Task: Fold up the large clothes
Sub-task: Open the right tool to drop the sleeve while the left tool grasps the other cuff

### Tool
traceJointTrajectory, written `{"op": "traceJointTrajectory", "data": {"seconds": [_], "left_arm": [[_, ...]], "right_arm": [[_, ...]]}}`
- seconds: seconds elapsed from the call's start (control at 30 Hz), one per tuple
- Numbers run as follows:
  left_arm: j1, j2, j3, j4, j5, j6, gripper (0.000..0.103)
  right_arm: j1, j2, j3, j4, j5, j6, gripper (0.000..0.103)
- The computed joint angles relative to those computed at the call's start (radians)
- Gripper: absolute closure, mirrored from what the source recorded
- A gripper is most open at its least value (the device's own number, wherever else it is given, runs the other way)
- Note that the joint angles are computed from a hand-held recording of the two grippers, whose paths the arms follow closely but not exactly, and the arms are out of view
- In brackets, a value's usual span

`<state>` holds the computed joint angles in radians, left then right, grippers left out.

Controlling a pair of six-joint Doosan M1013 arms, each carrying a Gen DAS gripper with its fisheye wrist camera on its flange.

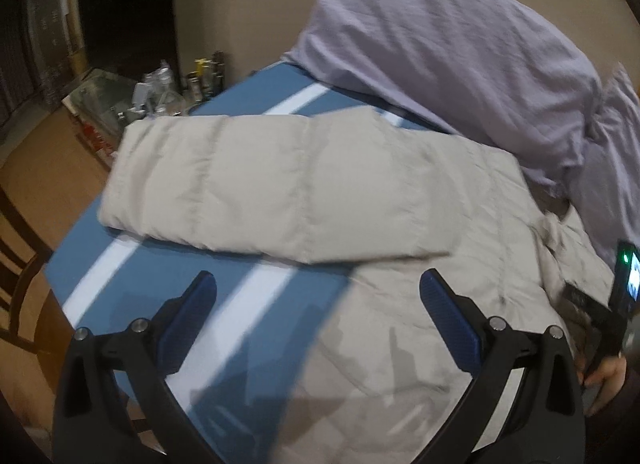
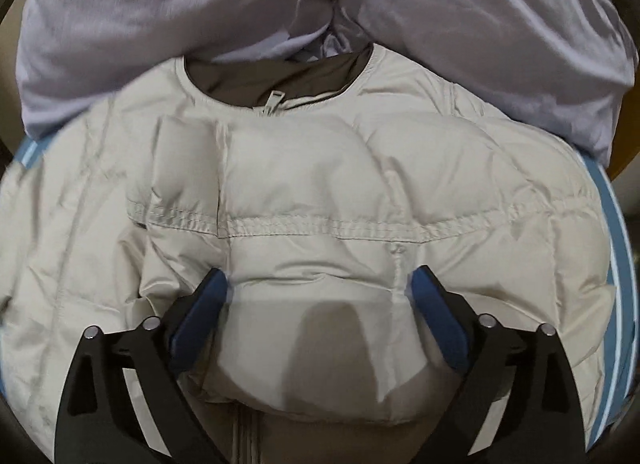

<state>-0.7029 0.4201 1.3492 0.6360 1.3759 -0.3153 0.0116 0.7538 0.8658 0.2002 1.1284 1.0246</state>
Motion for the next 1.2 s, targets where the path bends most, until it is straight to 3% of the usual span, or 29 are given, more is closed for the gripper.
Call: {"op": "traceJointTrajectory", "data": {"seconds": [0.37,0.57,0.73,0.97,1.07,1.2], "left_arm": [[0.076,-0.090,0.143,-0.049,0.068,-0.074,0.002],[0.134,-0.132,0.228,-0.140,0.061,-0.089,0.002],[0.152,-0.157,0.273,-0.179,0.000,-0.099,0.003],[0.147,-0.159,0.296,-0.177,-0.044,-0.126,0.017],[0.143,-0.159,0.296,-0.161,-0.047,-0.126,0.032],[0.139,-0.163,0.301,-0.140,-0.059,-0.139,0.061]], "right_arm": [[-0.009,0.052,-0.112,0.017,0.151,-0.007,0.001],[-0.024,0.041,-0.109,0.059,0.187,-0.034,0.002],[-0.033,0.034,-0.108,0.085,0.202,-0.049,0.002],[-0.037,0.014,-0.080,0.100,0.197,-0.060,0.002],[-0.038,0.005,-0.066,0.101,0.189,-0.062,0.002],[-0.038,-0.001,-0.056,0.106,0.184,-0.063,0.002]]}}
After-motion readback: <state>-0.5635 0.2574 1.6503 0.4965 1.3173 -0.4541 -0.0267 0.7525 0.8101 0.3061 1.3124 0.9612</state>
